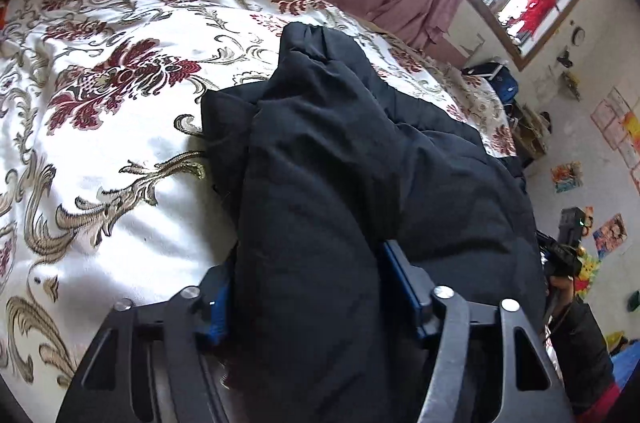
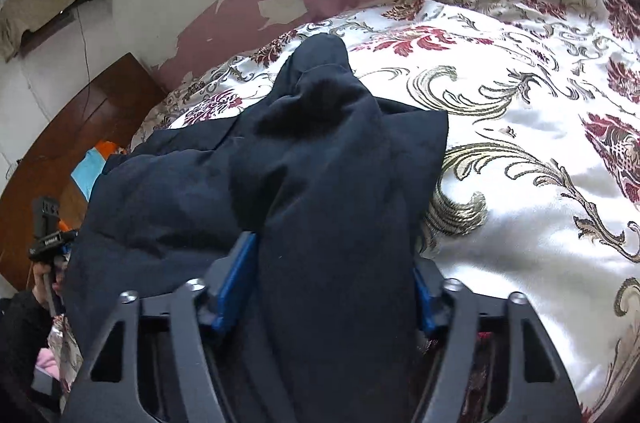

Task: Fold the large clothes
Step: 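Grasp the sleeve with the right tool and lift it upward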

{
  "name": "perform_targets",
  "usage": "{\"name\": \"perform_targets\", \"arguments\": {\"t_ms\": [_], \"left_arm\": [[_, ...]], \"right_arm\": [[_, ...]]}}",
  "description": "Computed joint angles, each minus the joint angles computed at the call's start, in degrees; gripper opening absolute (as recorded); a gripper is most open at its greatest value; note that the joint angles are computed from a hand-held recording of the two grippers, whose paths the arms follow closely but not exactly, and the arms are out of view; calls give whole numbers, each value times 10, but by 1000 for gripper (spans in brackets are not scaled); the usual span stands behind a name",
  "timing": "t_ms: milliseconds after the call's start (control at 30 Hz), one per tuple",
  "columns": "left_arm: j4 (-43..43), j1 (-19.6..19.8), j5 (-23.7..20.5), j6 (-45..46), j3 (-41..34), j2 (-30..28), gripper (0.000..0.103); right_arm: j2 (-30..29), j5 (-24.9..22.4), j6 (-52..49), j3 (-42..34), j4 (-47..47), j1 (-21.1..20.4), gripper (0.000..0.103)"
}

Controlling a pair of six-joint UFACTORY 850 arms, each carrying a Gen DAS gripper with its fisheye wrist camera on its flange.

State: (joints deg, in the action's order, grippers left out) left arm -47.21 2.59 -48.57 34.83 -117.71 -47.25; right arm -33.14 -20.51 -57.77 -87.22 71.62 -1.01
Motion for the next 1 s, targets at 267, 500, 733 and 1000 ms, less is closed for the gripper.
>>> {"name": "perform_targets", "arguments": {"t_ms": [267, 500, 733, 1000], "left_arm": [[38, -17, 41, -79, 26, 36, 18], [52, -31, 68, -76, 60, 97, 12], [59, -32, 73, -53, 109, 161, 12], [60, -27, 81, -40, 180, 229, 12]], "right_arm": [[38, 45, 10, 31, 3, 18, 23], [89, 72, -59, 64, 89, 29, 15], [157, 73, -63, 109, 76, 37, 14], [231, 85, 14, 162, -7, 50, 14]]}}
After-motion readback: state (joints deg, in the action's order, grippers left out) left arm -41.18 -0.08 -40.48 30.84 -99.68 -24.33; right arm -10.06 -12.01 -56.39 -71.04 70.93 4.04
